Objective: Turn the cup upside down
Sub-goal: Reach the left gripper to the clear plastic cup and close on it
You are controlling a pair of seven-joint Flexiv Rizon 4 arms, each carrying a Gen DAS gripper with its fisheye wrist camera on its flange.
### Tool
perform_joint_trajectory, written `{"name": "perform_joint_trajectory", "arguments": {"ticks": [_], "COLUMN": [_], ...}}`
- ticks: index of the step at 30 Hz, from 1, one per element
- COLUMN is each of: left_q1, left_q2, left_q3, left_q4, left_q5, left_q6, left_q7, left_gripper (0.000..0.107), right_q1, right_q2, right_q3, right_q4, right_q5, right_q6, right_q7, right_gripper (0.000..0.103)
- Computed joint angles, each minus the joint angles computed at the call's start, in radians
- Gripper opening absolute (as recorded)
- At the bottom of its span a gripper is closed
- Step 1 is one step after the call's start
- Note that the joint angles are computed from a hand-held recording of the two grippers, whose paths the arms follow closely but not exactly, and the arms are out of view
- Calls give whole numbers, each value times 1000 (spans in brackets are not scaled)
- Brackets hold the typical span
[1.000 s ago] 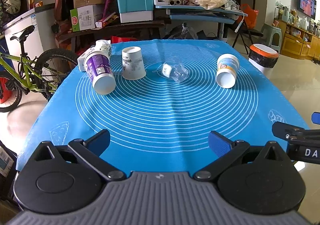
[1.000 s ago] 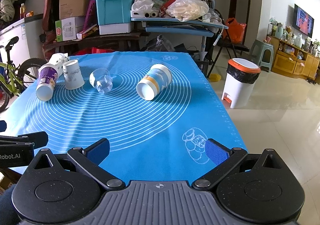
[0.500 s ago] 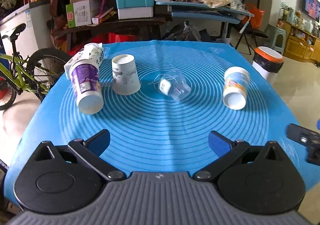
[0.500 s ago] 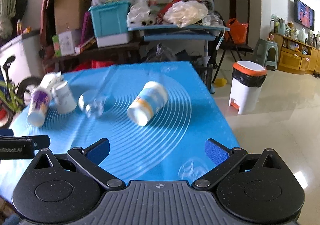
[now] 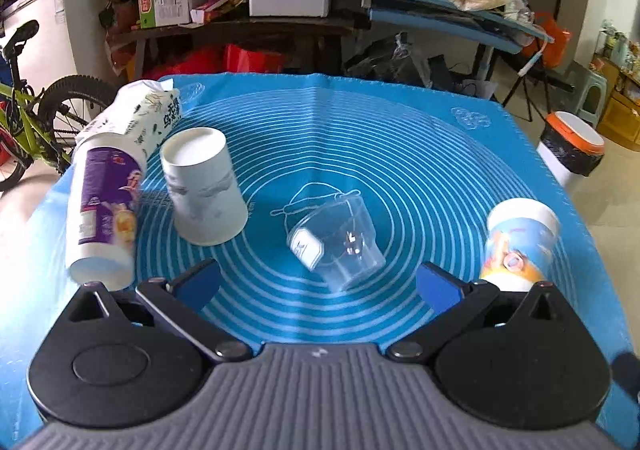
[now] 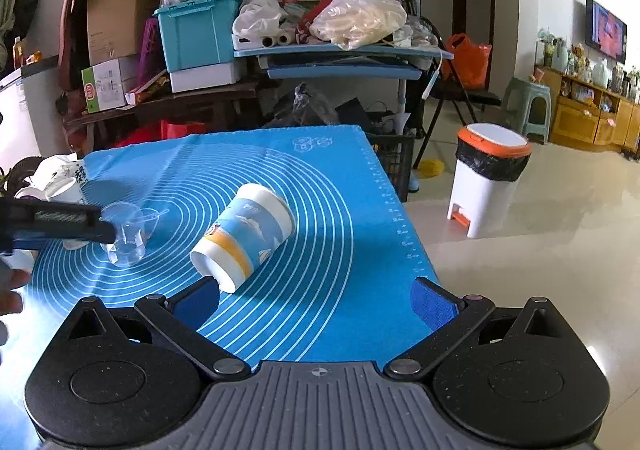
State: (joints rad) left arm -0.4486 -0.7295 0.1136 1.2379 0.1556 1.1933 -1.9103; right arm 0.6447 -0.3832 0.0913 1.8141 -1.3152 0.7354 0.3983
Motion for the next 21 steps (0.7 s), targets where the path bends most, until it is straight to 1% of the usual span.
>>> {"name": "perform_joint_trajectory", "arguments": {"ticks": [2, 4, 8, 12, 13, 14, 16, 18, 20, 21], "left_q1": [-16, -23, -3, 5, 11, 20, 33, 29, 36, 40], "left_q2": [-39, -72, -115, -153, -158, -162, -170, -167, -163, -160], "left_q3": [27, 42, 17, -1, -11, -26, -48, -41, -53, -60], "left_q4": [-56, -109, -172, -237, -244, -248, -259, -250, -237, -227], "left_q5": [8, 10, -11, -13, -19, -29, -52, -45, -52, -58], "left_q6": [-26, -81, -118, -172, -178, -181, -205, -184, -166, -154], "left_q7": [-27, -56, -95, -75, -67, -54, -30, -26, -5, 6], "left_gripper": [103, 102, 102, 100, 94, 85, 82, 75, 69, 69], "right_q1": [-8, -13, -17, -22, -23, -24, -25, -27, -27, -25], "right_q2": [-5, -11, -17, -24, -26, -27, -30, -30, -31, -32], "right_q3": [-3, -6, -11, -16, -16, -17, -19, -20, -22, -23], "right_q4": [2, 3, 6, 9, 10, 11, 11, 14, 14, 13], "right_q5": [-4, -9, -16, -16, -15, -14, -12, -12, -16, -15], "right_q6": [24, 41, 59, 71, 75, 79, 84, 90, 93, 89], "right_q7": [11, 18, 18, 22, 24, 25, 28, 33, 36, 34], "right_gripper": [103, 103, 103, 103, 103, 103, 103, 103, 103, 103]}}
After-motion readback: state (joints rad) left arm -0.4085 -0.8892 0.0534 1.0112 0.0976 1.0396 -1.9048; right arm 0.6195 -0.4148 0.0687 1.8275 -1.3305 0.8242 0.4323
